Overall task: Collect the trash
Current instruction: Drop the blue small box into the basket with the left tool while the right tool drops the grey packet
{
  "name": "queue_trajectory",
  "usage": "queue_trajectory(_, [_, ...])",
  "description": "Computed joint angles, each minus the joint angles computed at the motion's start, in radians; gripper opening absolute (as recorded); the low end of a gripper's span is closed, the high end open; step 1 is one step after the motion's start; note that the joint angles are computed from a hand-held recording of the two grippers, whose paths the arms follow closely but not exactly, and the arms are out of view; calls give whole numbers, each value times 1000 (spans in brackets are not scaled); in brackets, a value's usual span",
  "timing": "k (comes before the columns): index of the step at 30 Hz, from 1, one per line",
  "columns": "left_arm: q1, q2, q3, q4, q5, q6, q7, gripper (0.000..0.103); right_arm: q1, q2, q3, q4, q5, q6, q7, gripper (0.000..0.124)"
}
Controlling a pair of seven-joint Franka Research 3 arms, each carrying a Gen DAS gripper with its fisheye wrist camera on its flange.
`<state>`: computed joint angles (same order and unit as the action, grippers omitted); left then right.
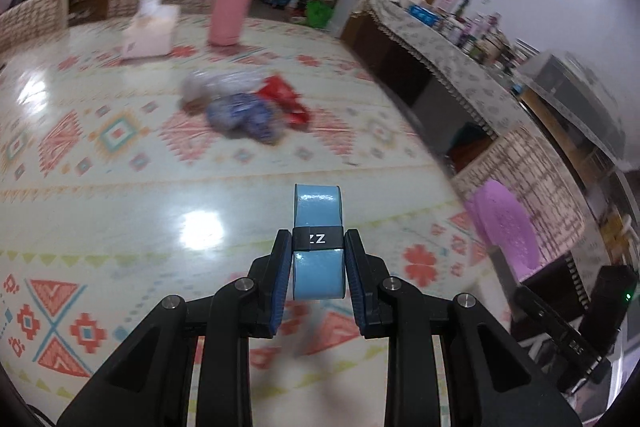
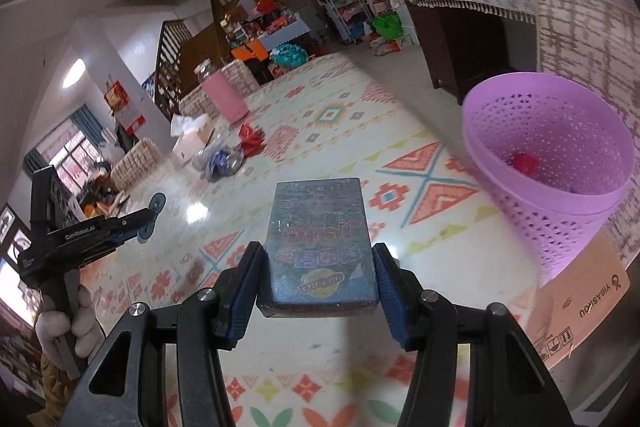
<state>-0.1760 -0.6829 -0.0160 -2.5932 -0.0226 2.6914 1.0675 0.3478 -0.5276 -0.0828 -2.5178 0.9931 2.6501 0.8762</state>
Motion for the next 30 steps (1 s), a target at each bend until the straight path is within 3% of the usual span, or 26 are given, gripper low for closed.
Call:
queue_trajectory(5, [-47, 117, -28, 115, -5, 2, 25, 26, -28, 6, -61, 19, 39, -28, -46, 59])
queue_trajectory(14, [-121, 413, -84, 415, -84, -18, 132, 26, -131, 67, -102, 86, 55, -63, -82, 60])
queue_trajectory(20, [-127, 632, -162, 666, -138, -71, 226, 26, -198, 141, -118, 158, 65, -82, -90, 60])
queue_trajectory(30, [-105, 917, -259, 997, -91, -185, 232, 26, -289, 254, -105, 252, 67, -101, -71, 60])
